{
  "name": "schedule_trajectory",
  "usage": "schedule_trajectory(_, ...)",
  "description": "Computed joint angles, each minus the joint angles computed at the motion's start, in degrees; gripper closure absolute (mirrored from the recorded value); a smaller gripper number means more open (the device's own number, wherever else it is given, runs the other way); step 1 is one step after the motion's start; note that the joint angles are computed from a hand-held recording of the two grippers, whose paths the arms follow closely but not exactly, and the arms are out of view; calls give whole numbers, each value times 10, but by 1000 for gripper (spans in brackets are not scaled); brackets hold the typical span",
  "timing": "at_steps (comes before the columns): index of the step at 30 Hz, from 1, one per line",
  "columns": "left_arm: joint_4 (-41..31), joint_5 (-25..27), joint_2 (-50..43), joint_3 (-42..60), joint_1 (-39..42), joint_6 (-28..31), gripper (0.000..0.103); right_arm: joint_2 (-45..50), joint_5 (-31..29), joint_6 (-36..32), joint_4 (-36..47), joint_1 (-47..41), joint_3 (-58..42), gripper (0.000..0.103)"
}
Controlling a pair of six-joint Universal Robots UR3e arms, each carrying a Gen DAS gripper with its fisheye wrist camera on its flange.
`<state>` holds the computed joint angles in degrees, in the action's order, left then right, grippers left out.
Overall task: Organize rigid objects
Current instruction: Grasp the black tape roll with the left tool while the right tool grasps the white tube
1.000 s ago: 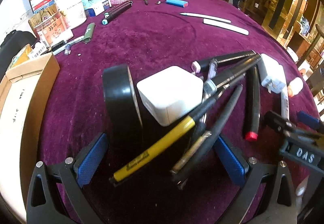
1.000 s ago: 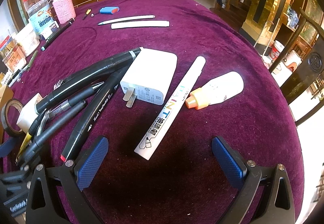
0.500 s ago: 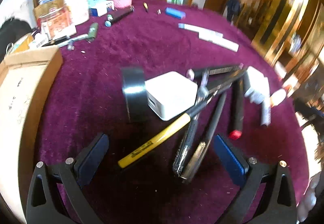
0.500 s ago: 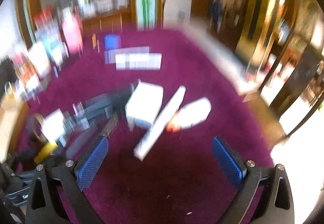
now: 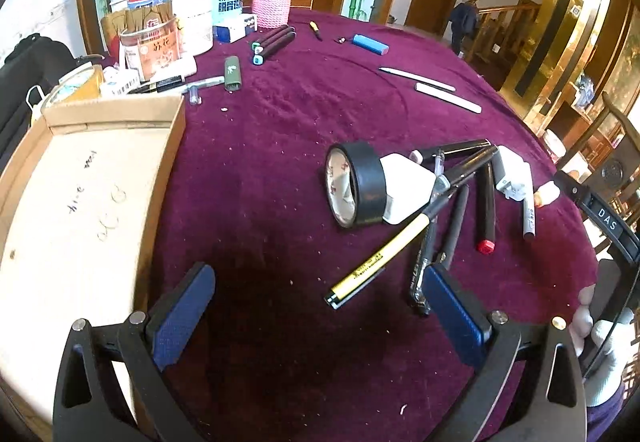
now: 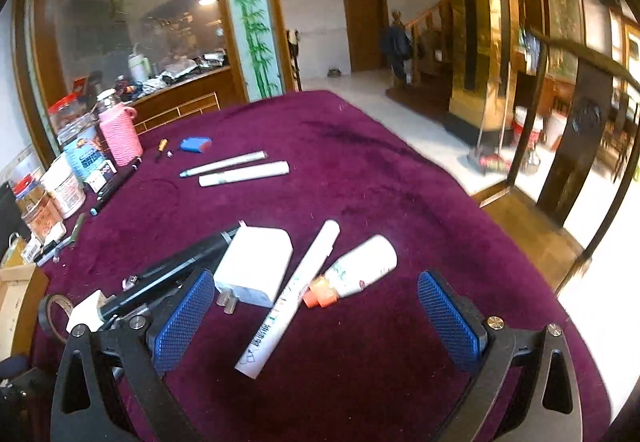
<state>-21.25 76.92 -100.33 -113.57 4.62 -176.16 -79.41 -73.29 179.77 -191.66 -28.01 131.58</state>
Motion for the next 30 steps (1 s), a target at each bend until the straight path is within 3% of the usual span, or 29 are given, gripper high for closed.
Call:
schedule_trajectory(2, -11, 0, -12, 20, 0, -7, 0, -12, 40, -4, -20, -23, 26, 1)
schedule_trajectory(5, -23, 12, -39, 56, -8, -17, 0, -21, 42, -12, -21, -20, 34, 1)
schedule_trajectory(18, -31, 50, -92, 123, -46, -47, 0, 10, -53, -26, -69, 55, 14, 1)
schedule_trajectory(30, -55, 71, -128, 169, -63, -66, 0, 7, -32, -31, -46, 41, 10, 1)
